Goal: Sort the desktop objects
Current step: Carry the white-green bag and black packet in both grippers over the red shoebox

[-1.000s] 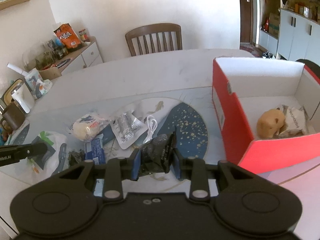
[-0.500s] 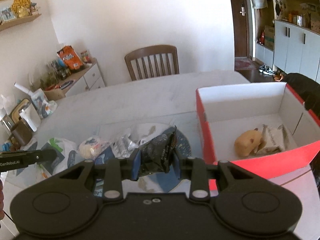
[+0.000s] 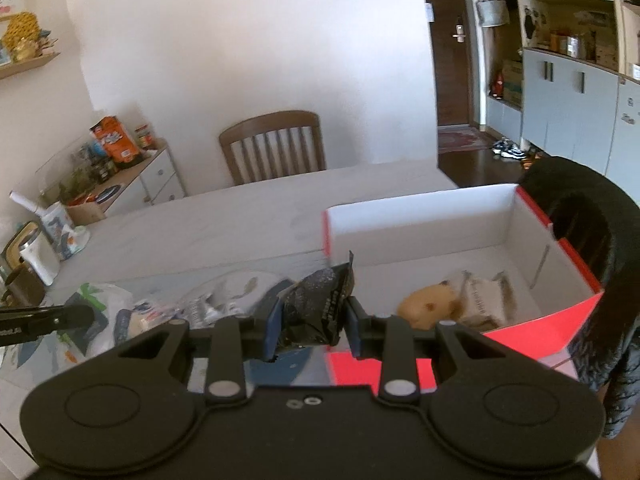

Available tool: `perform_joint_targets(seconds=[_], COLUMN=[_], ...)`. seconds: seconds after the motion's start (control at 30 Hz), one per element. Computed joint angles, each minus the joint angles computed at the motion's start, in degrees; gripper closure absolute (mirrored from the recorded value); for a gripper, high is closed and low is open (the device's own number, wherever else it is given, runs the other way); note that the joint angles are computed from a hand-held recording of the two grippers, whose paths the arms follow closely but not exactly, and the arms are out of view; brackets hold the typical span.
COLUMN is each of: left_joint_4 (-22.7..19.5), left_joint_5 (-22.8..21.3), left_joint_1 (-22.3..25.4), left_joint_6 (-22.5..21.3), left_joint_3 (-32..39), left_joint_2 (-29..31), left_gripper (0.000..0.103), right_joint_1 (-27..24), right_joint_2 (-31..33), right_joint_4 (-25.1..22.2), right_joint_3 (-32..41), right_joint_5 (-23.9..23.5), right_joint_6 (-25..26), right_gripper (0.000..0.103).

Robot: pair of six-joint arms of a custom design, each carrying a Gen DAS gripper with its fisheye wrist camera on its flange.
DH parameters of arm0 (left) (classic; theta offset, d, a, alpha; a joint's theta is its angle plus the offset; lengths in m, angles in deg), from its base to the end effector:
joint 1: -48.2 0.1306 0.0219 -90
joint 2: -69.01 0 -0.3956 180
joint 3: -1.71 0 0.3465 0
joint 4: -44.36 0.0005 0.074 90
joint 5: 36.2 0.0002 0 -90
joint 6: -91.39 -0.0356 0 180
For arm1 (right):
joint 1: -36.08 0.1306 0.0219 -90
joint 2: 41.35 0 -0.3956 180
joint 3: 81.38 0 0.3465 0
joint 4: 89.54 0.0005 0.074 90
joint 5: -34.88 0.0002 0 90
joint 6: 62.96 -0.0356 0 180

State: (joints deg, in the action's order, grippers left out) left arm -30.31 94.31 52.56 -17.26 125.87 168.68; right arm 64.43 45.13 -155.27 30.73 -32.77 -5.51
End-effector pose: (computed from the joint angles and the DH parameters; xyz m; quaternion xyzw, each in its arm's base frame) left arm 0.4687 0.0120 0.5865 0.2267 0.8606 -0.2552 0.3780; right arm 0.3514 0.1736 0.6063 0.1143 0.8859 0.0582 0.4458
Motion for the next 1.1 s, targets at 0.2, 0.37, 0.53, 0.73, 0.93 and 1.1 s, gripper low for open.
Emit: perform_joint_targets(seconds=[0.2,0.37,0.53,0.73,0.93,1.1], left_joint_4=[2.0,3.5,5.1,5.8,5.6,4.3], left_joint_5=[-1.5,-3.3,-5.2,-7.9,-10.5,-12.8], left_joint_1=[-4.4,-8.5,-13.0,-18.1,-22.3,-25.6], left_joint_6=[2.4,4.5,6.1,7.5,7.0,5.1], left_joint_3=[1.0,1.8,3.3,6.2,9.9,12.8], left_joint_2=[0.0,0.3,1.3,3.5,6.2,8.6], left_gripper=[0.095,0.095,0.095,0.095,0.095,0.095], right_joint_1=[-4.8,-8.2,-11.9,-16.7,-20.3,-23.2], right_joint_2=[-1.8,-3.4,-4.3,-4.0,-2.7,-1.3], right_joint_4=[0.9,2.3,3.4,3.4,3.2,3.3], right_joint_3=[-2.0,-4.4,-6.1,-6.4,-5.9,-5.4], right_joint_5=[-1.6,-3.8,-7.3,-11.7,-14.7,-18.1], right_joint_6=[1.9,4.5,7.2,10.9,14.8,17.1], right_gripper=[0.071,0.071,0.071,0.071,0.071,0.071])
